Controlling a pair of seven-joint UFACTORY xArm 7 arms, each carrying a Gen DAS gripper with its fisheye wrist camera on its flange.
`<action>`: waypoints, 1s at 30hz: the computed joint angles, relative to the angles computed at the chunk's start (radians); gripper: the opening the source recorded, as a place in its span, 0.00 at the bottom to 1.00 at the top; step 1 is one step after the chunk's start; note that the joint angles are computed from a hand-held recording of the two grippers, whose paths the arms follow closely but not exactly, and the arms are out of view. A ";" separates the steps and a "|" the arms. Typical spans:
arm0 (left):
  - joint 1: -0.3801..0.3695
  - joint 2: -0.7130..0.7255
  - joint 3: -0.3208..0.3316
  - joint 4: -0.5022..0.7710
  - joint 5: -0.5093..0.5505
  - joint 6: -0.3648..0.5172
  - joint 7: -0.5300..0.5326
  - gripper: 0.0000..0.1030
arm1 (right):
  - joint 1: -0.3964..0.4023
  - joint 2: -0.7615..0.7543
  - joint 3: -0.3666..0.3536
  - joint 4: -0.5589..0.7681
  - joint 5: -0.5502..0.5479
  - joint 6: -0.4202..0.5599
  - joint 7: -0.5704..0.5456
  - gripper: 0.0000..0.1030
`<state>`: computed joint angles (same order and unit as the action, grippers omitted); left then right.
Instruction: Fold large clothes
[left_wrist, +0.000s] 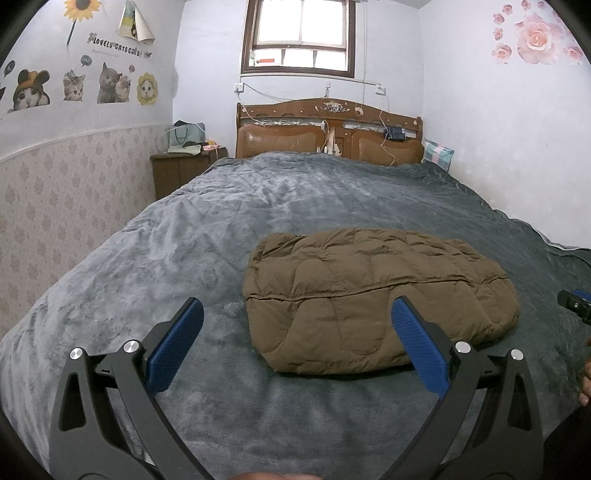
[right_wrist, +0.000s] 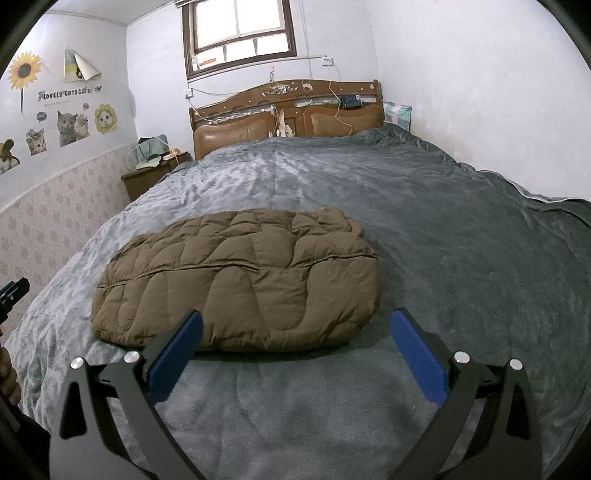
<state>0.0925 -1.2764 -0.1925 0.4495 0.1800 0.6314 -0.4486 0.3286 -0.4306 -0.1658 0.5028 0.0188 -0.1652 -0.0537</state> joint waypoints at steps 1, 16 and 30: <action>0.000 0.003 -0.001 0.000 0.000 -0.002 -0.002 0.97 | -0.002 0.003 0.004 0.004 0.001 0.001 0.002 0.98; -0.004 -0.007 -0.010 0.003 0.002 0.011 -0.019 0.97 | -0.006 0.002 0.008 0.004 0.000 0.004 0.003 0.98; -0.006 -0.014 -0.012 -0.004 0.002 0.000 -0.022 0.97 | -0.006 0.001 0.007 0.005 0.000 0.006 0.001 0.98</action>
<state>0.0862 -1.2904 -0.2040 0.4452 0.1820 0.6312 -0.4711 0.3224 -0.4297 -0.1584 0.5073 0.0193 -0.1595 -0.0530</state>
